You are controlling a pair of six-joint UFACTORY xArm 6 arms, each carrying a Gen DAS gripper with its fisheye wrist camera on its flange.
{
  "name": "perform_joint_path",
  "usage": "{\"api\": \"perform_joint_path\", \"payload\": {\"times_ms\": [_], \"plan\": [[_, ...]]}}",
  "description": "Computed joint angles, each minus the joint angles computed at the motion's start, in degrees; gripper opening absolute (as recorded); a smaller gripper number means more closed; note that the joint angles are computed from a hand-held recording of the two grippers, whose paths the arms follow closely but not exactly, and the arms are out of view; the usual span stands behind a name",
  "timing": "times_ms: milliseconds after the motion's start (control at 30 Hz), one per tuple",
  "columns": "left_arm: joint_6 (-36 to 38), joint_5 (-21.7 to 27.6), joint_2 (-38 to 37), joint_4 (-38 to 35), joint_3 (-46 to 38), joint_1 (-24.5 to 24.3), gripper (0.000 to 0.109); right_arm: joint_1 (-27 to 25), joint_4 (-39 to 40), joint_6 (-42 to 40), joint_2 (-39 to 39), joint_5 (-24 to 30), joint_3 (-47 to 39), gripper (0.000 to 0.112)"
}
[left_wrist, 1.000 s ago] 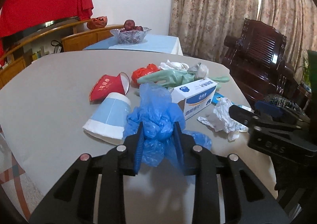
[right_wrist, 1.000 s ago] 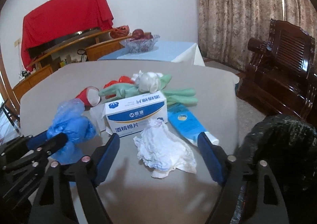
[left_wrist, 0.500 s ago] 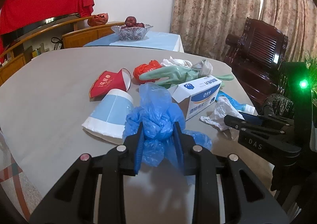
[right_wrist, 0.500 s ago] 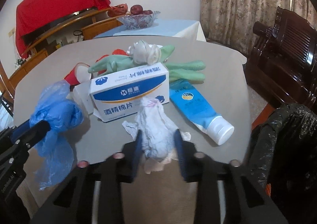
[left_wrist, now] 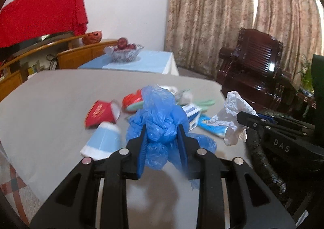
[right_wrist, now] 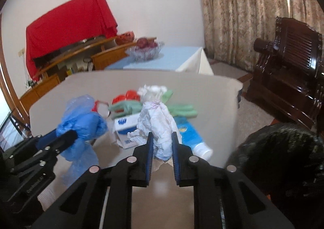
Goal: Collect trash
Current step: 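Move both tools over the bin and release the bag and tissue inside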
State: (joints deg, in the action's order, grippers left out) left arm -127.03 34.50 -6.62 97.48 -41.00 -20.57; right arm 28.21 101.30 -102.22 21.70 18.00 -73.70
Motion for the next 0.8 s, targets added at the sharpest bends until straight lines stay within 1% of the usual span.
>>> {"api": "perform_joint_path", "payload": {"times_ms": [167, 433, 667, 800], "plan": [[1.1, -0.9, 1.7, 0.8, -4.0, -2.2, 0.027, -3.3, 3.3, -2.8, -4.1, 0.1, 2.7, 0.017], [0.6, -4.8, 9.1, 4.5, -14.1, -5.6, 0.027, -9.0, 5.9, -5.8, -8.5, -2.2, 5.9, 0.017], [-1.0, -9.6, 17.0, 7.7, -23.4, -7.8, 0.027, -14.1, 7.2, -7.2, -8.4, -4.8, 6.2, 0.017], [0.2, -12.1, 22.1, 7.9, -29.3, -8.8, 0.027, -16.2, 8.4, -8.3, -7.4, -5.8, 5.9, 0.017]]}}
